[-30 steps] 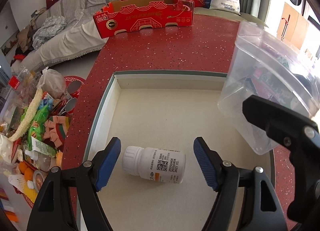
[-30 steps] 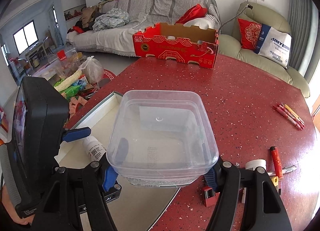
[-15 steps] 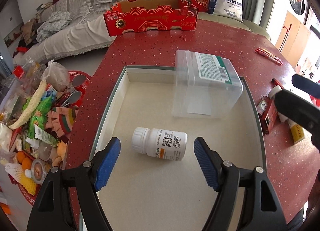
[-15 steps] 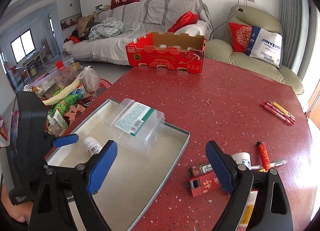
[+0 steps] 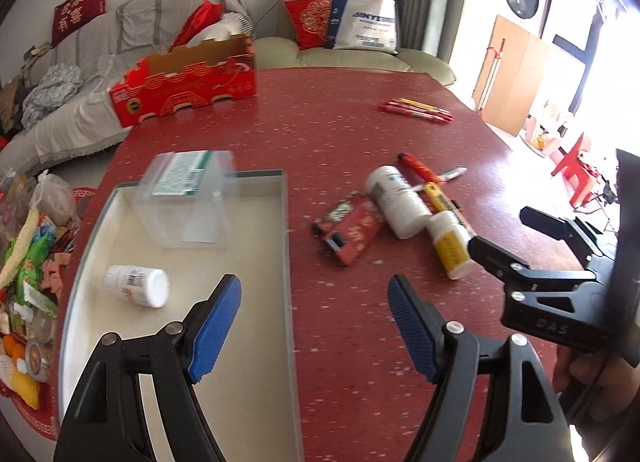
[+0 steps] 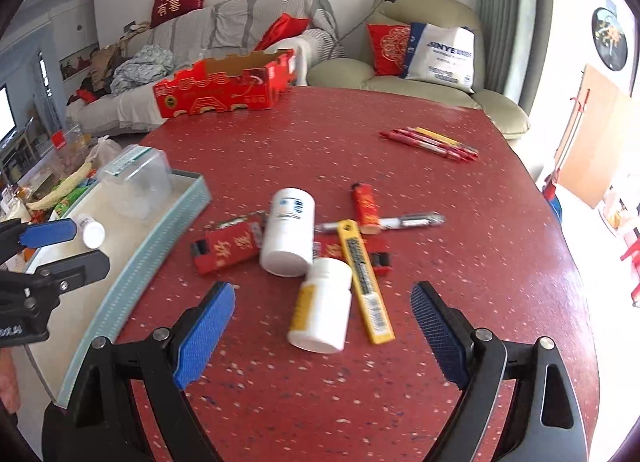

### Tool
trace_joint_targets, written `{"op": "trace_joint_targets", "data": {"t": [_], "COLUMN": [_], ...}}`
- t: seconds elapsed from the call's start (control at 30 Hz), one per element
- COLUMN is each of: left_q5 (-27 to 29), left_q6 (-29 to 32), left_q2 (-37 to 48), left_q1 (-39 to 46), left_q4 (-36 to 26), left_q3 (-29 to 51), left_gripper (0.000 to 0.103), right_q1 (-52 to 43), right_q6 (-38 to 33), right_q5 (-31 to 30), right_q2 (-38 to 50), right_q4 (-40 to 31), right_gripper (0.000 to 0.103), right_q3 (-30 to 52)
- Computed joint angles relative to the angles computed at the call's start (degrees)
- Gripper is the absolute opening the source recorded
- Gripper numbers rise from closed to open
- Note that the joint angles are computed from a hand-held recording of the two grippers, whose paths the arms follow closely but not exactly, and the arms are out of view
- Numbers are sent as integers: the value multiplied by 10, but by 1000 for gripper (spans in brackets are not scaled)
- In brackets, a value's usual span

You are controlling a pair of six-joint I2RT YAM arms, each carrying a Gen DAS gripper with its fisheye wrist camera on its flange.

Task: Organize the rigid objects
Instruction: 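Withdraw both open tools from the tray back toward the remaining items, then grasp the yellow-labelled white bottle with the left tool while the right tool grasps the yellow utility knife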

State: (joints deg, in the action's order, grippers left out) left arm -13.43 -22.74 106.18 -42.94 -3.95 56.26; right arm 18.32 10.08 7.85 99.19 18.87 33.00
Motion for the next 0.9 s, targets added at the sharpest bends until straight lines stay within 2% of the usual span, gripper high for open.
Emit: {"op": "trace_joint_targets", "data": {"t": [0.17,0.33,0.5,0.63,0.73,0.9], "left_q5": [-14,-2,3,-13,-23,-18], "left_q6": [-20,-50,-70,-60,-68,-94], "left_q2": [106,183,222,253,284,310], "left_q1": [-65,-78,-78,-84,-84,-72], "left_q4": [-37,-54,-72,-102,-131,-150], "left_q3": [113,190,241,301,350,373], "left_gripper": [79,79,79,79,79,77], "right_q1": [-61,-102,-139,-180,-193,-204], "right_q6": [-41,-80,-121,-114,-112,-129], "right_q5": [-26,-36,-59,-92,-88,-113], "right_q2": [12,39,70,69,74,74], "right_q4": [38,73,100,107,92,86], "right_gripper": [91,91,90,90,90,90], "right_q3": [-34,-48,-47,-49,-38,-31]}}
